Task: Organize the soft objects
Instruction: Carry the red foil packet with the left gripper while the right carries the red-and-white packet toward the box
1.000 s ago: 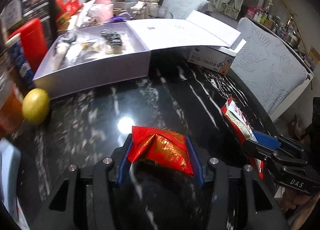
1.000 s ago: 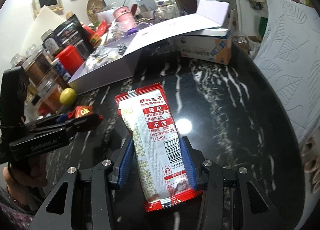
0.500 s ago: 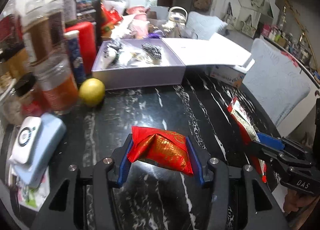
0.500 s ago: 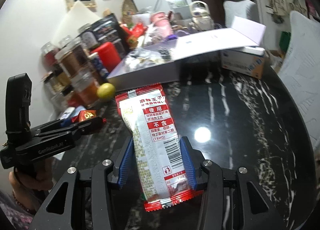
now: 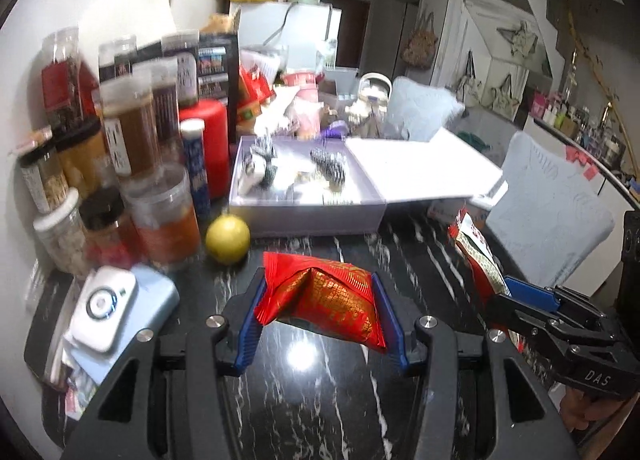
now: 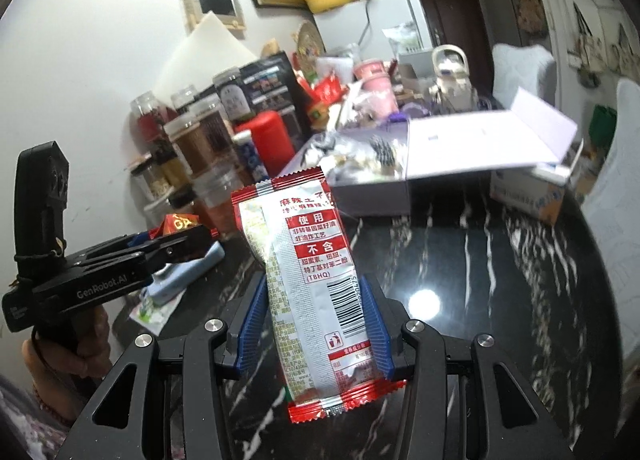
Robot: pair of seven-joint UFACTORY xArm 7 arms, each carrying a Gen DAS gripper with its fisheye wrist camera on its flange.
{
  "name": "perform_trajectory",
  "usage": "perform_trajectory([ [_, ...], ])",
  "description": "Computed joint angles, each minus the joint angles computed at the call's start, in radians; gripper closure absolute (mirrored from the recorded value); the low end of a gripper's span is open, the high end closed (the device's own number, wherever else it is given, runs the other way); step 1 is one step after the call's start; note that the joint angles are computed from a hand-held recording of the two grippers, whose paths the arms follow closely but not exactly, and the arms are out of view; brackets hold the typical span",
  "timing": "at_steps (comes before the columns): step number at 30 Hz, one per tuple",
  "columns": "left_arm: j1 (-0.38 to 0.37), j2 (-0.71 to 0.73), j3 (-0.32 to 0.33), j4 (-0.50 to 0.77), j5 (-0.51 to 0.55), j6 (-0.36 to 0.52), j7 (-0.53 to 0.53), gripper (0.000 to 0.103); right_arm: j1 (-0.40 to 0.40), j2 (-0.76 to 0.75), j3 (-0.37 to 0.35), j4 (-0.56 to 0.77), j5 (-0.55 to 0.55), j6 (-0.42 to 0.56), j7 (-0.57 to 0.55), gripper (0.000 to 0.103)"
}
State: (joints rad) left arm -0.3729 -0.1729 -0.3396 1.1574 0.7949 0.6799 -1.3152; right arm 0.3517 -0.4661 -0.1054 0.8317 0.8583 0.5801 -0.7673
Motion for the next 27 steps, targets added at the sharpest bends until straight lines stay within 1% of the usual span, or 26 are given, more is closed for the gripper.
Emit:
perform_trajectory([
  [6,0.011,0.04,0.019,0.072,0.039,-0.024,0.017,0.053,0.001,0.063,-0.004,0.094,0.022,0.003,-0.027,0.057],
  [9,0.008,0.076,0.03,0.123,0.074,-0.014,0.03,0.053,-0.005,0.103,0.002,0.145,0.045,-0.004,-0.045,0.057],
  [11,0.003,0.1,0.052,0.153,0.068,-0.04,0.054,0.053,-0.013,0.126,0.012,0.173,0.057,-0.017,-0.055,0.057],
  [13,0.0,0.117,0.068,0.177,0.081,-0.062,0.054,0.053,-0.022,0.15,0.021,0.201,0.067,-0.024,-0.059,0.057],
  [15,-0.003,0.14,0.082,0.208,0.107,-0.07,0.054,0.053,-0.032,0.176,0.028,0.234,0.076,-0.023,-0.064,0.057],
  [19,-0.016,0.187,0.116,0.269,0.125,-0.085,0.077,0.053,-0.055,0.234,0.043,0.31,0.103,-0.024,-0.081,0.057],
  [22,-0.033,0.227,0.142,0.32,0.154,-0.078,0.1,0.053,-0.078,0.283,0.059,0.374,0.116,-0.02,-0.091,0.057],
  [27,-0.049,0.298,0.196,0.406,0.132,-0.096,0.167,0.053,-0.123,0.374,0.094,0.485,0.123,-0.019,-0.091,0.057],
])
